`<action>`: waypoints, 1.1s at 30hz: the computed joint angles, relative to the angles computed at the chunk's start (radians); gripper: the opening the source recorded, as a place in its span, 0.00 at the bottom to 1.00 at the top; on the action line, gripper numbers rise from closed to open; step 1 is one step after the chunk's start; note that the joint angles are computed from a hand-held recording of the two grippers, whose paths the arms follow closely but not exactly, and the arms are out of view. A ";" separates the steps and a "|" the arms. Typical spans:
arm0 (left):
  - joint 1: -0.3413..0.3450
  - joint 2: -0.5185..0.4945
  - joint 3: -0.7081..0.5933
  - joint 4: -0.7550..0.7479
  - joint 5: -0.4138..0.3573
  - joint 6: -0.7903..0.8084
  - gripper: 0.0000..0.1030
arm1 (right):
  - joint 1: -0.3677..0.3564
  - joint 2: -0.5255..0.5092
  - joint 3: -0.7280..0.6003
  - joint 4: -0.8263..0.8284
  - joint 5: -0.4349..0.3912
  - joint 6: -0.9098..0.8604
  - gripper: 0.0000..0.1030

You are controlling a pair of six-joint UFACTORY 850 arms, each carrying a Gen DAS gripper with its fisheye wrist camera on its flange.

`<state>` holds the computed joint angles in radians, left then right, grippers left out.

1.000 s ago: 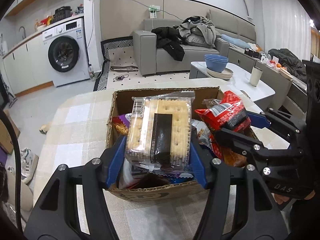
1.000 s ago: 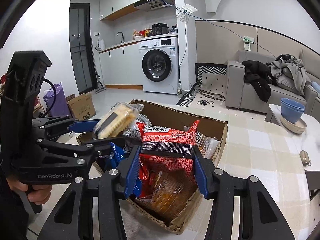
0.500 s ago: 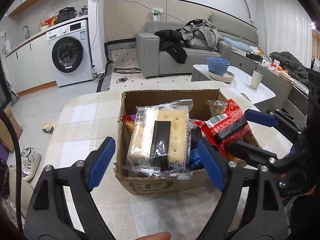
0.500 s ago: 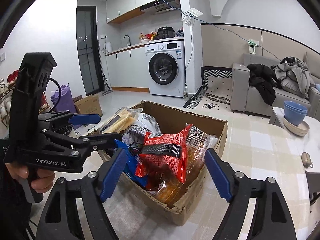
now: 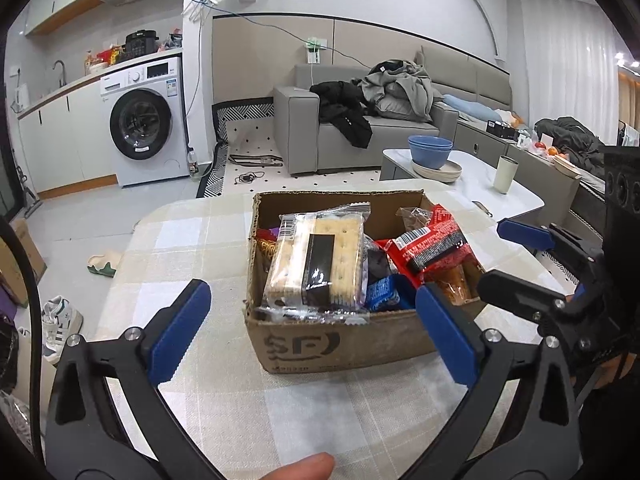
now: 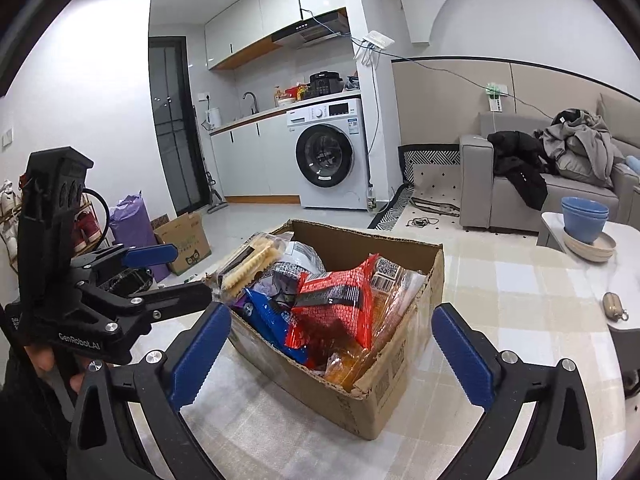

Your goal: Organize snacks

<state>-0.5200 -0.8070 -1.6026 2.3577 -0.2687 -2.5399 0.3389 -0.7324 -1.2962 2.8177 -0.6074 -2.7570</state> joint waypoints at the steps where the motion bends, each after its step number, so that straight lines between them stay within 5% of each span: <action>1: -0.002 0.008 0.014 0.012 -0.011 -0.014 0.99 | -0.001 0.000 0.004 -0.001 -0.005 0.003 0.99; 33: -0.037 0.112 0.260 0.159 -0.236 -0.221 0.99 | 0.006 0.072 0.208 0.069 -0.249 -0.043 0.99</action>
